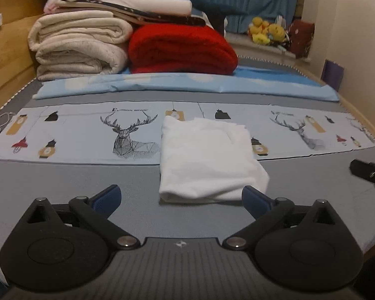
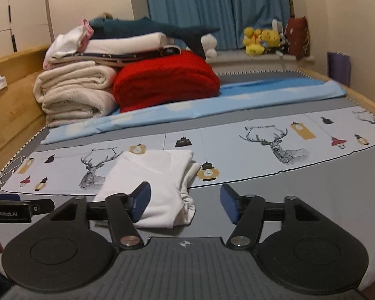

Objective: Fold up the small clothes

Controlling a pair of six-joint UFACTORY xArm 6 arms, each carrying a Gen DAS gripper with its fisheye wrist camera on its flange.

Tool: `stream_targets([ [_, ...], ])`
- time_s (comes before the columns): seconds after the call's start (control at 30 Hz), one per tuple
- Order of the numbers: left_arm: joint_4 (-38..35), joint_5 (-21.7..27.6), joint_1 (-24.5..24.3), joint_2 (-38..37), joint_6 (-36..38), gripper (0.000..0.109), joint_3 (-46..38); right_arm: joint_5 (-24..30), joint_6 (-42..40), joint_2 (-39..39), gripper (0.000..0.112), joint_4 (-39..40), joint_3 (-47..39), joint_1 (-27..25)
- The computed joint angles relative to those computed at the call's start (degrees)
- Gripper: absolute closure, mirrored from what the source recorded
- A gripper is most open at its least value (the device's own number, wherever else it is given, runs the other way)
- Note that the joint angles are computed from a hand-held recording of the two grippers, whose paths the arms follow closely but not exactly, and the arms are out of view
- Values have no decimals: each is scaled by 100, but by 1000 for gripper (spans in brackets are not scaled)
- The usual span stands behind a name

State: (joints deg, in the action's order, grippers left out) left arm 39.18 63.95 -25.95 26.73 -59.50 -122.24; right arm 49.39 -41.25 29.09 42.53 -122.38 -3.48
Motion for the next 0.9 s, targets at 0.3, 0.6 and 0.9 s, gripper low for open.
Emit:
stream_targets([
  [0.3,674,-187,-237,-403,-803,6,1043,-612,-426,-794,47,-68,1513,221],
  [0.6,447,-219,-100,-403,-926,6,1118,-408,-228,-679,47,-337,1424,349],
  [0.9,326,-207,-59,-228,-844,6,928,-469,-230,-522,46,-489,1320,462],
])
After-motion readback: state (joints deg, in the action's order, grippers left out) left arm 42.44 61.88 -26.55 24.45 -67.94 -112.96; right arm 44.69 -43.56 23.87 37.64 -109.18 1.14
